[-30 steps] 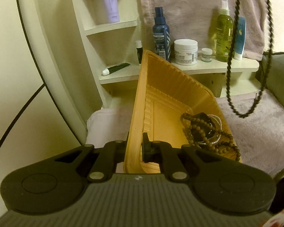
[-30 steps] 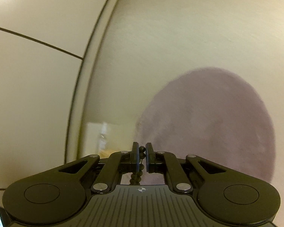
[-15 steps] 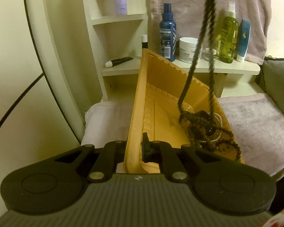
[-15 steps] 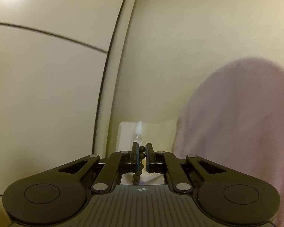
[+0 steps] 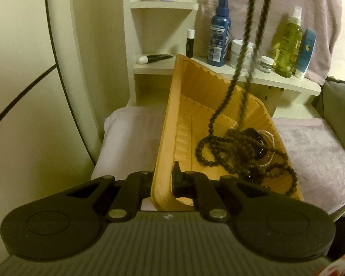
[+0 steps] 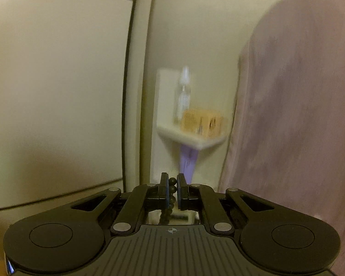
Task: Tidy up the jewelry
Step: 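Lower the necklace into the orange tray and open the right gripper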
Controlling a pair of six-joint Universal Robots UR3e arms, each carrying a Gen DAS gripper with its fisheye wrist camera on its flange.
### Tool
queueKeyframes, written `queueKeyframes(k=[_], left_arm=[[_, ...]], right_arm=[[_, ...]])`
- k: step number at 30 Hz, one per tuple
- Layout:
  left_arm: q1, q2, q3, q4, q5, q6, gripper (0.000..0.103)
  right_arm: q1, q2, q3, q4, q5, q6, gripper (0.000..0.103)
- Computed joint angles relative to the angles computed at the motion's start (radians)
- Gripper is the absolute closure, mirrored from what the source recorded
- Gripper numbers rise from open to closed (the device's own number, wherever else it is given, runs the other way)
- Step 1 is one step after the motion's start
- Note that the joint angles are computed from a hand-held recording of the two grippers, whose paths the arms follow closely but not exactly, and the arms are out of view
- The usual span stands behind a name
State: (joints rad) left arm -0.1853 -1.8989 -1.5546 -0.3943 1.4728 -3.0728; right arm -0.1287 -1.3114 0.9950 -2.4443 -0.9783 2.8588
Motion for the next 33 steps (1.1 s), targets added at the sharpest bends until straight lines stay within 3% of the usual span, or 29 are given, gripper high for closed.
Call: queueKeyframes(k=[11,27,29,31,33], left_arm=[[0.069,0.011,-0.053,-0.009,-0.092,-0.05,0.097],[0.119,-0.013,-0.062,-0.043,-0.164,-0.103,0.093],[0.12,-0.014,-0.065,-0.042,-0.17,-0.107,0.093],[0.129,-0.009,-0.077,-0.037,-0.183,-0.113,0.089],[0.132,-0.008,-0.086,-0.026,-0.182,-0.123,0.079]], right_arm=[[0.038,0.05,0.119,0.07,-0.049,-0.004,0.097],[0.061,0.152,0.125,0.187,-0.068,0.058,0.096],[0.06,0.153,0.129,0.187,-0.075,0.07,0.087],[0.052,0.138,0.16,0.154,-0.075,0.09,0.045],[0.035,0.109,0.209,0.107,-0.054,0.118,0.041]])
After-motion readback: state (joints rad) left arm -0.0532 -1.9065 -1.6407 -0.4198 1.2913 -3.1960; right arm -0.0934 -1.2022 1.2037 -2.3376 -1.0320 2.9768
